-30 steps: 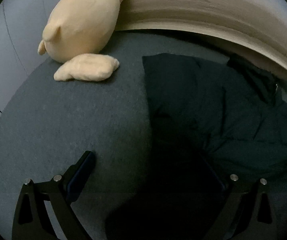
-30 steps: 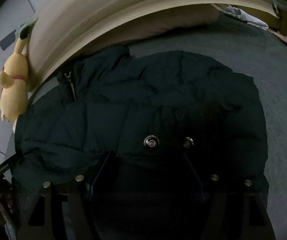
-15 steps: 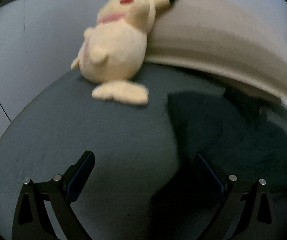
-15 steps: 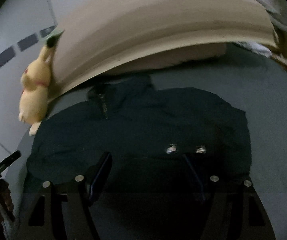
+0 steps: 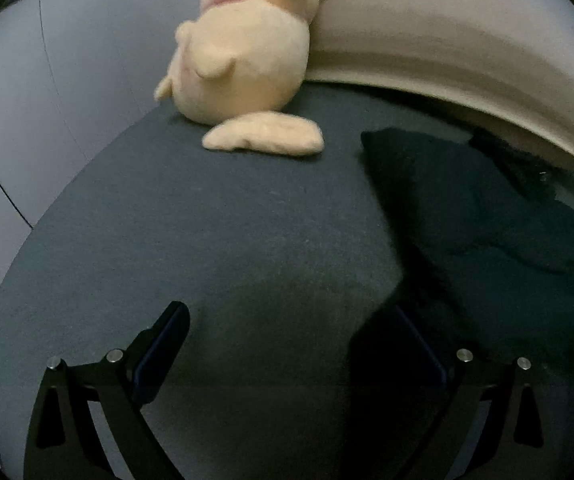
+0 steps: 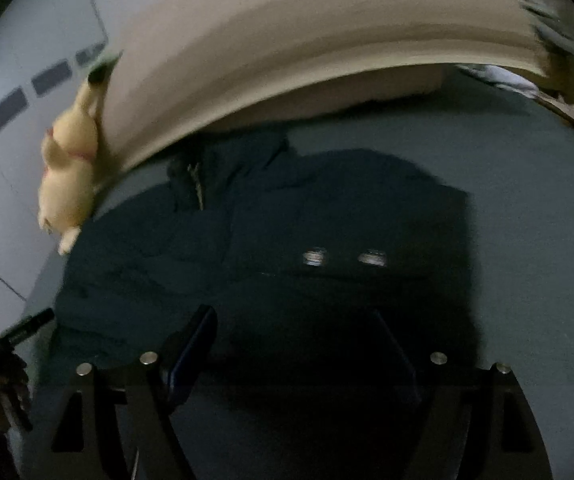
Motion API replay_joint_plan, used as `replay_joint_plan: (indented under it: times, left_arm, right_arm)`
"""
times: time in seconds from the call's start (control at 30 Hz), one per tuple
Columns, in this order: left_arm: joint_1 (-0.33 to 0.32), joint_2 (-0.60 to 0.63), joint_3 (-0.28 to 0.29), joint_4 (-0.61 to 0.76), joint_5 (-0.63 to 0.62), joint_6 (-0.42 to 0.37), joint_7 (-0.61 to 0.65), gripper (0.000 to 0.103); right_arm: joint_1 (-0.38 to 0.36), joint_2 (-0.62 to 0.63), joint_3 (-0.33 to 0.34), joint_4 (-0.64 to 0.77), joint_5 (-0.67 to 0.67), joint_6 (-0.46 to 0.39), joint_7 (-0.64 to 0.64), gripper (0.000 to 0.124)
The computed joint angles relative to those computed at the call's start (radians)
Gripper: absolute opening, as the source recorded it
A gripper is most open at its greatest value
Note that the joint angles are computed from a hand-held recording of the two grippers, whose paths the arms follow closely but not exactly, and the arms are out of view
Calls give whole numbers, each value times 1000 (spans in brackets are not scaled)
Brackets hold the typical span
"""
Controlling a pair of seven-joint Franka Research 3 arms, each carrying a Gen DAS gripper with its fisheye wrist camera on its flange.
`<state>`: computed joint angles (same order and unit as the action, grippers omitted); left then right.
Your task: Fold large clothes
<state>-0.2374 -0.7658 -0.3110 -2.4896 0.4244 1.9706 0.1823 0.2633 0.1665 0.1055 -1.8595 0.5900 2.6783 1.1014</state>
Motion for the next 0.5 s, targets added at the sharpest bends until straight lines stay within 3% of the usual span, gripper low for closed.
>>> replay_joint_plan:
  times: [0.17,0.33,0.5]
  left_arm:
    - [-76,-136,-44,-32,-24,-34,-1,100]
    - [-193,-244,-133,-44,-108,-114,-63,99]
    - [-290,-263,-179,-79,-204,-96,-184,99]
  right_arm:
    - [-80,-193,-61,-202,206,-87,-136,83]
    - [-124,-385,-160,-436,270,-187,-190,83]
    - [-143,-572,-216,-648,286,-270,-204,83]
